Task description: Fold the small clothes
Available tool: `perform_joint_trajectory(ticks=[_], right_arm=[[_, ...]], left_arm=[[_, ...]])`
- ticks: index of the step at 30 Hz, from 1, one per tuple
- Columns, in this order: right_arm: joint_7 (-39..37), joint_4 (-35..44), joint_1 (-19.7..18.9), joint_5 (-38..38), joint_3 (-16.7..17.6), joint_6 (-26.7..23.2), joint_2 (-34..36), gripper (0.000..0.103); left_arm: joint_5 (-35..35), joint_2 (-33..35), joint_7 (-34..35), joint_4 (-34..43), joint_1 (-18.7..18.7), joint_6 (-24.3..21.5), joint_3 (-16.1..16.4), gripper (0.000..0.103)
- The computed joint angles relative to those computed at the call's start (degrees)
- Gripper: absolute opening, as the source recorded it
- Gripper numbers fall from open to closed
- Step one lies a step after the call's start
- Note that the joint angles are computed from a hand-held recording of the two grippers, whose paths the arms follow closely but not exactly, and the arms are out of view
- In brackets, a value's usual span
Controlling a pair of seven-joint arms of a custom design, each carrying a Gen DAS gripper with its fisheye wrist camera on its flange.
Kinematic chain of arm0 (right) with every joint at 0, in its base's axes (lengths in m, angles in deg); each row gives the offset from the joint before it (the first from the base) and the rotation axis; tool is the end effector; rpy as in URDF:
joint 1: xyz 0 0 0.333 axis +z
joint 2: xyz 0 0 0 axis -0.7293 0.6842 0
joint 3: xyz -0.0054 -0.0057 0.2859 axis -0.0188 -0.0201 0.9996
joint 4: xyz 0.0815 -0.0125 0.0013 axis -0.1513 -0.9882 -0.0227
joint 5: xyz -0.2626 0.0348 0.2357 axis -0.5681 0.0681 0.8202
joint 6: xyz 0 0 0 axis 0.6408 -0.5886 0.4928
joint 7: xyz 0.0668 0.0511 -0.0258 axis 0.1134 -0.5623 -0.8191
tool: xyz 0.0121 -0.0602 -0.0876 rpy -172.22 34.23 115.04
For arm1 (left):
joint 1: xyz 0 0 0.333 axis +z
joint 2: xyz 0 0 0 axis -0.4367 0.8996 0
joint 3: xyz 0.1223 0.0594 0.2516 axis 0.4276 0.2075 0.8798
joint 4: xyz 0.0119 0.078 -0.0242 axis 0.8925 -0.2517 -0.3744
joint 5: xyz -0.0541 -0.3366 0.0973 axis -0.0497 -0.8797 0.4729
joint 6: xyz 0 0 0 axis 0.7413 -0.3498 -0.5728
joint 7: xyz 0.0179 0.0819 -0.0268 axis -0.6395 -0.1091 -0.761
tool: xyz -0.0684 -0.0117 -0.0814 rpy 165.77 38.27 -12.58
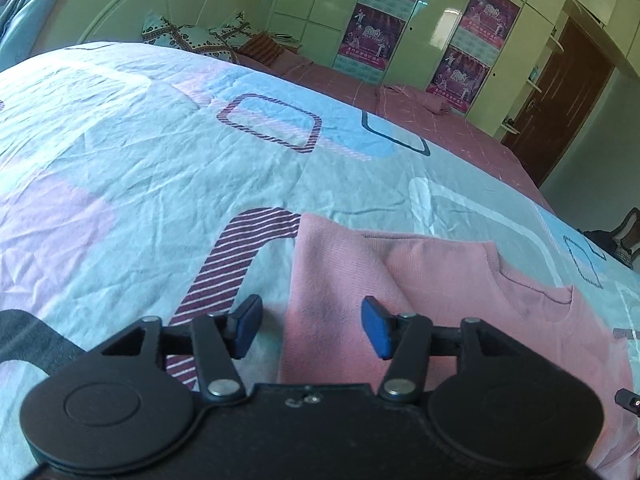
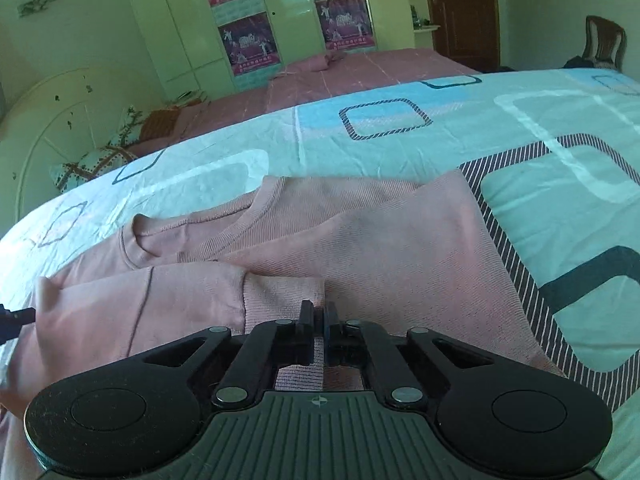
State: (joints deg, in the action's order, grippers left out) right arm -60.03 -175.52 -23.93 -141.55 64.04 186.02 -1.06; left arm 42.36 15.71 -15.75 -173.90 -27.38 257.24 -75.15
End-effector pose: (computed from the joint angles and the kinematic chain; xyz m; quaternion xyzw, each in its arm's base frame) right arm 0.3771 0.2472 0.3146 -0.3848 0.8350 -0.2639 0.2916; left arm 0.6210 -0.2692 0.2799 -0.5750 0.7223 -0.3693 0.1058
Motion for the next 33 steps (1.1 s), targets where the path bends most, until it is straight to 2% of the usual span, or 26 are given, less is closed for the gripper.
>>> perform_joint_trajectory(ticks=[1, 2, 3, 4, 5, 8, 9, 10, 11, 12, 14, 18, 23, 25, 26, 27, 28, 29, 30, 32, 33], right_arm=[[2.1, -0.4, -0.3, -1.7, -0.2, 0.7, -0.5, 0.008], [3.7, -0.9, -0.5, -2.7, -0.4, 1.1, -1.1, 0.028], [4.7, -0.9, -0.7, -3.8, -0.4, 1.1, -1.1, 0.056], [4.5, -0.5, -0.8, -4.2, -0.4, 0.9, -0.8, 0.065], [3.2, 0.2, -0.9, -4.1, -0.5, 1.3, 0.0, 0.066], [0.7, 2.7, -1.3, -3.5, -1.1, 3.3, 3.1, 0.065], [0.1, 3.4, -1.2, -3.1, -1.2, 3.3, 4.0, 0.061], [-0.6, 4.4, -1.0, -2.4, -1.3, 2.9, 5.0, 0.056], [-1.6, 5.1, -0.7, -2.0, -1.3, 2.7, 5.7, 0.040], [-2.3, 5.6, -0.5, -1.7, -1.4, 2.7, 6.1, 0.022], [-4.7, 6.7, -0.2, -1.1, -1.7, 3.5, 6.8, 0.007], [-5.3, 6.6, 1.2, -1.4, -1.5, 0.8, 5.7, 0.006], [-7.6, 5.7, 3.4, -1.5, 0.7, -9.0, 2.4, 0.006], [-9.5, 5.9, 3.8, -0.2, 1.1, -11.8, 2.8, 0.006], [-10.1, 5.9, 3.3, 1.4, 0.6, -10.9, 3.4, 0.006], [-11.2, 5.8, 2.3, 3.6, -0.5, -7.1, 4.3, 0.006], [-12.6, 5.6, -0.2, 5.2, -0.6, -1.6, 5.4, 0.006], [-12.1, 5.4, -0.6, 5.0, -1.1, 0.6, 6.0, 0.006], [-11.6, 5.2, 1.0, 4.5, -2.2, -0.3, 5.8, 0.006], [-9.5, 4.4, 0.9, 4.2, -1.7, -1.3, 4.7, 0.009], [-8.2, 3.9, 1.0, 3.7, -1.6, -1.7, 4.0, 0.022]], left_arm=[[0.1, 0.1, -0.3, 0.4, -0.7, 0.1, 0.9, 0.061], [0.2, 0.5, -0.1, 1.1, -1.0, -0.4, 1.0, 0.061], [0.1, 1.1, 0.3, 1.9, -0.9, -0.9, 0.7, 0.061], [0.1, 1.4, 0.4, 2.5, -1.3, -0.9, 1.1, 0.060], [0.3, 1.7, 0.4, 3.0, -2.1, -0.7, 1.8, 0.060], [0.6, 2.4, 1.2, 4.1, -2.6, -0.8, 2.0, 0.058], [0.5, 2.6, 1.2, 4.3, -2.7, -0.7, 2.1, 0.056], [0.6, 2.6, 0.8, 4.3, -3.3, -0.2, 2.9, 0.050], [0.7, 2.6, 0.7, 4.3, -3.5, 0.2, 3.3, 0.043], [0.8, 2.7, 0.5, 4.4, -3.7, 0.4, 3.5, 0.042], [1.1, 2.5, -0.1, 4.1, -4.1, 1.1, 4.3, 0.038], [2.0, 2.4, -1.3, 3.9, -4.6, 2.0, 5.4, 0.032], [2.8, 2.7, -2.4, 4.3, -5.2, 2.4, 6.1, 0.030], [3.6, 2.4, -3.5, 4.6, -7.5, 2.6, 8.8, 0.030], [4.1, 2.3, -4.2, 4.8, -9.1, 2.7, 10.8, 0.031], [4.7, 2.2, -4.9, 5.1, -10.8, 2.5, 12.7, 0.031], [5.2, 2.0, -5.3, 5.5, -11.7, 1.9, 13.6, 0.031], [5.5, 2.0, -5.3, 5.7, -11.7, 1.3, 13.5, 0.031], [5.7, 1.9, -5.0, 5.6, -11.1, 1.0, 12.9, 0.031], [5.9, 1.5, -4.3, 5.2, -9.8, 0.4, 11.4, 0.032], [5.8, 1.1, -4.2, 4.7, -9.3, 0.1, 10.9, 0.032]])
